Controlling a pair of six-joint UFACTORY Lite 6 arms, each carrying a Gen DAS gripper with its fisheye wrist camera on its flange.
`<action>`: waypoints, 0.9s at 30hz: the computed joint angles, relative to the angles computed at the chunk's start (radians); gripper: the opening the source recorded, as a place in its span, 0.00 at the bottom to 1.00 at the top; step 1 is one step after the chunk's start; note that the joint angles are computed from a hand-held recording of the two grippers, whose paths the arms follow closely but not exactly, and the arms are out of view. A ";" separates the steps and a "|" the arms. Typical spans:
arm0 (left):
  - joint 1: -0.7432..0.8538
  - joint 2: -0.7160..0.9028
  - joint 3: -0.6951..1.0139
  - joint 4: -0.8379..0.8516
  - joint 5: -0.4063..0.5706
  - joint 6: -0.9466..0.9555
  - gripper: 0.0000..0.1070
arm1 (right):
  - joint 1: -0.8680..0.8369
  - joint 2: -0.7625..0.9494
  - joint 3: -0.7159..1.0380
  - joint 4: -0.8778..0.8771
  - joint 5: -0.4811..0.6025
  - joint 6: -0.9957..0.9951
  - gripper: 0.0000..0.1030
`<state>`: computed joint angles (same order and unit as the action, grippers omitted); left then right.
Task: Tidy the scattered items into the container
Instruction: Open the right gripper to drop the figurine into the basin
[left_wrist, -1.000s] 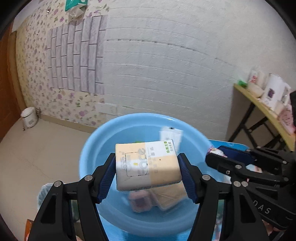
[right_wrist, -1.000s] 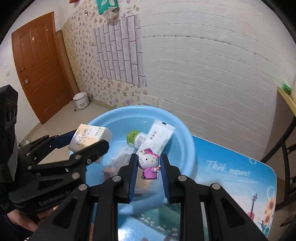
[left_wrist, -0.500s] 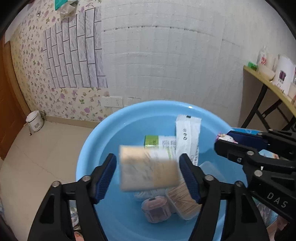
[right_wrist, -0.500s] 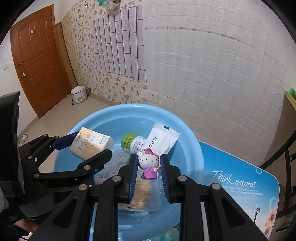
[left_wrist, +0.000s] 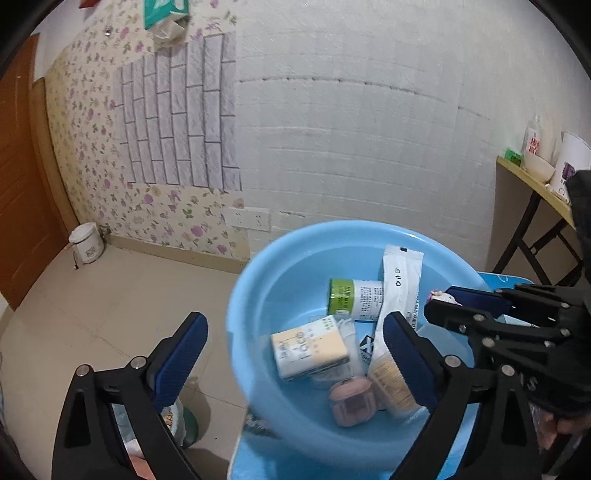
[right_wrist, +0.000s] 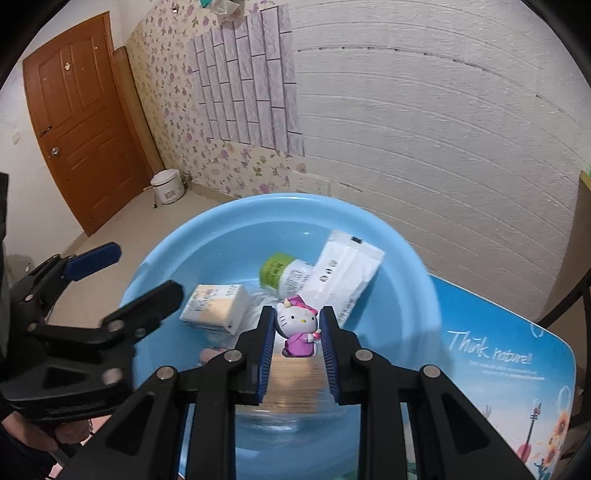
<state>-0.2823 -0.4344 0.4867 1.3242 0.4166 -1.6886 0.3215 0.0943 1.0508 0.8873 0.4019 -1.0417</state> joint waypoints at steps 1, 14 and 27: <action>-0.002 -0.029 -0.018 -0.008 0.011 0.008 0.92 | 0.001 0.006 0.004 0.017 0.002 -0.012 0.25; 0.051 -0.197 -0.127 -0.112 -0.016 0.067 0.93 | -0.074 -0.083 -0.075 0.244 0.025 -0.179 0.78; -0.369 -0.104 -0.035 -0.096 0.241 -0.126 0.93 | -0.309 -0.330 -0.300 0.165 0.094 -0.166 0.78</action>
<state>-0.6510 -0.5388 0.4513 1.2277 0.6579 -1.8150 0.0125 -0.2357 0.7505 1.0527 0.4964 -1.2073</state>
